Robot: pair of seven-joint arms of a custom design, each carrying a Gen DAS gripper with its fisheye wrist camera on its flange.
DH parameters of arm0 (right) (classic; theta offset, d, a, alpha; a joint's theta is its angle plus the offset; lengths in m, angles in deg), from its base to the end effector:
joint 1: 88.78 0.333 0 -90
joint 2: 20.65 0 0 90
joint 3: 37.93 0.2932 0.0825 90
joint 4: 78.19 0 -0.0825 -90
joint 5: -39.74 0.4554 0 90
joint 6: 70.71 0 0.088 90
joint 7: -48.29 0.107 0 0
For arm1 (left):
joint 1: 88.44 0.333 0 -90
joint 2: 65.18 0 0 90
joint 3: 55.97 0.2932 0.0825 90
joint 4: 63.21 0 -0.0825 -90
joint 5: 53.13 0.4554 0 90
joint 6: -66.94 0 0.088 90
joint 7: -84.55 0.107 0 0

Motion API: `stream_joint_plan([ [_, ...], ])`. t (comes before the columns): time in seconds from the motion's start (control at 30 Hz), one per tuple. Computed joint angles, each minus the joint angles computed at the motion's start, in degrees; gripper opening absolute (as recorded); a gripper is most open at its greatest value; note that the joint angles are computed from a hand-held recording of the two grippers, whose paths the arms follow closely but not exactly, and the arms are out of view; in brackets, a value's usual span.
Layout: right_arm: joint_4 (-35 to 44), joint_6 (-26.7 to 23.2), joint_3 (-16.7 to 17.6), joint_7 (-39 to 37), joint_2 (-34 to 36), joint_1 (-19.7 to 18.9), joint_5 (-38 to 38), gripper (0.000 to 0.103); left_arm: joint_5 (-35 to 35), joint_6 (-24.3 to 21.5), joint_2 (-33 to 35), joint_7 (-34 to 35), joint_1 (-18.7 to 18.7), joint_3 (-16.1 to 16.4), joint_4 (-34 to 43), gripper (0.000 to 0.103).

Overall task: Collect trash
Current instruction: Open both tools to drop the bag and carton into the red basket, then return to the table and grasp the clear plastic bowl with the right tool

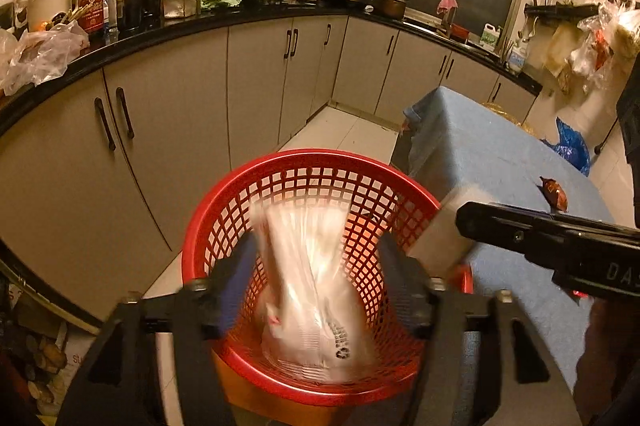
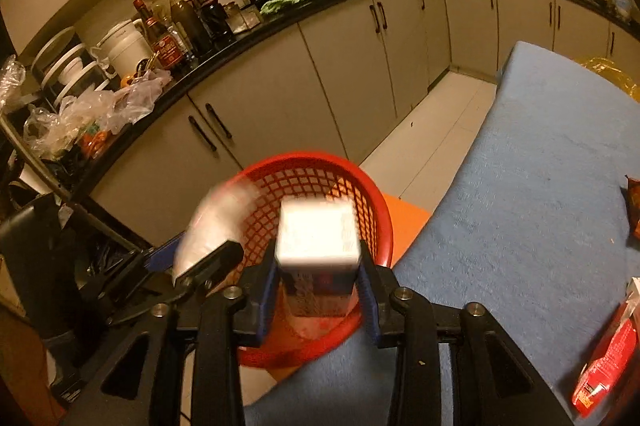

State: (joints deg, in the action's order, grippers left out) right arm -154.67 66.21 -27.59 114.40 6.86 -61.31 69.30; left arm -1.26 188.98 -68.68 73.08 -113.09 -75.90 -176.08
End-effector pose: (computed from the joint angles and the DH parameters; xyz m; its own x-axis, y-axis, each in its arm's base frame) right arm 0.6483 0.4718 0.4892 0.7266 -0.6023 -0.3306 -0.6509 -0.4496 -0.6116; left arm 0.4760 -0.4244 0.4866 0.4686 -0.8678 0.1655 -0.5274 -0.4251 -0.7356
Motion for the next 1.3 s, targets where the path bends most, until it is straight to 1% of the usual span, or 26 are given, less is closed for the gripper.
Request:
stream_joint_plan([
  [0.03,-0.48,0.53,0.18,-0.37,-0.3,-0.15,0.46,0.06,0.19,0.14,-0.2,-0.22,0.1,0.11,-0.2,0.074],
  [0.2,-5.99,3.27,0.92,-3.15,-4.71,-1.9,4.45,0.06,0.99,-0.94,-0.7,-1.85,-0.16,-0.47,-0.08,0.074],
  [0.33,-15.4,7.47,0.83,-7.58,-12.25,-3.91,9.26,0.061,3.52,-5.18,0.73,-2.62,-1.51,-1.73,2.49,0.074],
  [0.47,-23.66,8.97,-0.12,-11.77,-19.13,-5.69,14.99,0.061,7.17,-8.14,4.4,-2.67,-3.95,-2.41,7.28,0.076],
  [0.5,-25.59,8.93,-0.51,-12.94,-20.82,-6.09,16.52,0.061,7.87,-8.3,5.17,-2.37,-4.57,-2.29,8.22,0.076],
  [0.63,-33.14,9.11,-2.64,-16.28,-27.3,-7.07,21.25,0.061,10.59,-7.32,10.24,-0.24,-7.56,-1.53,14.45,0.077],
  [0.7,-36.58,9.56,-3.75,-16.48,-30.24,-7.37,22.11,0.061,11.72,-6.49,13.51,1.5,-9.31,-0.83,18.47,0.077],
  [0.83,-42.33,9.64,-6.23,-17.99,-35.54,-8.12,24.58,0.061,12.14,-4.81,19.7,6.45,-12.71,1.1,26.17,0.078],
  [0.93,-46.68,10.96,-8.24,-18.05,-39.84,-9.28,25.46,0.061,11.63,-3.37,24.21,9.77,-15.15,2.69,31.95,0.078],
  [1.07,-51.16,13.95,-10.84,-15.95,-44.69,-11.76,24.98,0.061,9.46,-0.25,30.16,15.07,-17.81,4.39,39.86,0.078],
  [1.13,-52.59,16.16,-11.46,-14.26,-46.12,-13.22,23.6,0.061,8.75,-0.41,33.53,18.07,-19.72,5.35,44.65,0.078],
  [1.23,-54.08,20.13,-10.55,-7.26,-46.43,-17.25,15.7,0.061,7.37,-0.68,39.34,23.5,-22.47,6.76,53.05,0.078],
  [1.27,-54.67,21.59,-9.42,-4.12,-46.19,-19.2,10.98,0.061,6.78,-0.82,41.2,25.0,-23.36,7.22,55.72,0.078],
  [1.3,-54.74,22.29,-9.0,-2.44,-45.68,-20.16,7.97,0.061,5.92,-0.97,44.04,27.27,-24.25,7.56,59.85,0.078],
])
